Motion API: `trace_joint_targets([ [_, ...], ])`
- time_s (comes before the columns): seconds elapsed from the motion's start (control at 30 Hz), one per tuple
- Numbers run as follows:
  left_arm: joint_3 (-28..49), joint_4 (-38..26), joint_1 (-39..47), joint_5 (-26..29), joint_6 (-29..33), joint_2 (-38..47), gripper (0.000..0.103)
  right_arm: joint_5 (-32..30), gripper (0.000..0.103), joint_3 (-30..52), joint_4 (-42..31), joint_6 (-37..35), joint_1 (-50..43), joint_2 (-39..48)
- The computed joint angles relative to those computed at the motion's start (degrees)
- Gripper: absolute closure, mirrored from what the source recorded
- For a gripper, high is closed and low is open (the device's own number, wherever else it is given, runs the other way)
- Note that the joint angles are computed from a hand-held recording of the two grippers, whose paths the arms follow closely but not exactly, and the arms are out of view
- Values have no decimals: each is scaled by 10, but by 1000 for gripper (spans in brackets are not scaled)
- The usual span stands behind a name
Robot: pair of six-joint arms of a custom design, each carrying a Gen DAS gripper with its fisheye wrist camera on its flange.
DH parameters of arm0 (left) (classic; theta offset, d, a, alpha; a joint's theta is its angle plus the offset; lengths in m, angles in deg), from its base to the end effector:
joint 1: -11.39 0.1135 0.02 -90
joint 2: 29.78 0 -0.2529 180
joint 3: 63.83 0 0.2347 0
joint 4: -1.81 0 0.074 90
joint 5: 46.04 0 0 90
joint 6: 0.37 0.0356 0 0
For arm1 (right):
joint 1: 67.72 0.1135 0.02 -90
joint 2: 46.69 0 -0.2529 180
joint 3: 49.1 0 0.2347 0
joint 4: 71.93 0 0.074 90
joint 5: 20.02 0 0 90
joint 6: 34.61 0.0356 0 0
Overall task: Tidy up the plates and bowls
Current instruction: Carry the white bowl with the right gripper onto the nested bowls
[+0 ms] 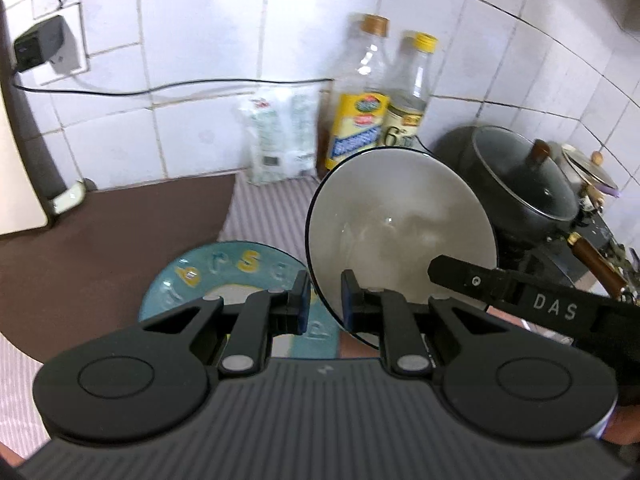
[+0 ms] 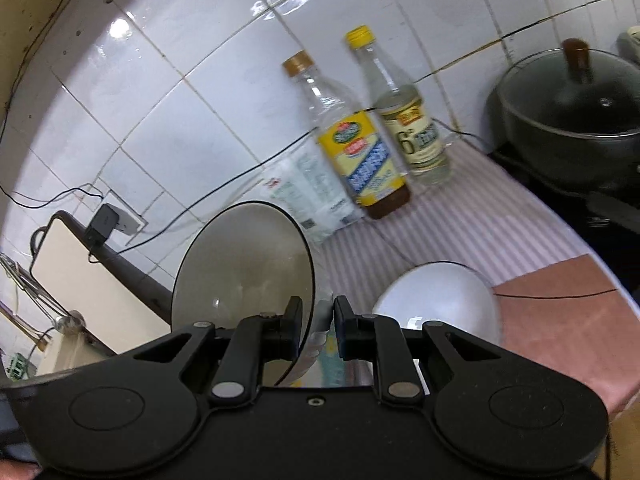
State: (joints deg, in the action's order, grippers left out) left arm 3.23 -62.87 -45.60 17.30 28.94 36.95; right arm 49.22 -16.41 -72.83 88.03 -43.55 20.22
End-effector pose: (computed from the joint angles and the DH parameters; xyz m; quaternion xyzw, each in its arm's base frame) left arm 0.1227 -0.1595 0.2518 -0.0818 0.9466 -0.0685 0.3041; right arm 0.1797 0.0945 0.1524 -0.0183 0.8767 0.3563 0.3226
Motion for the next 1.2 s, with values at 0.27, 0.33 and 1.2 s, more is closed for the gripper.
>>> trace_joint_targets([
  [0.27,-14,96,-7,38,-13,82,89,-19,82,-30,12,-67,-69,27],
  [0.33,-21,124,-2,49,-11,102,89,-8,82,-36,25,-84,-72,41],
  [1.2,-13,203,41,131,21,233,89,184,83,-20,95,-216,21,167],
])
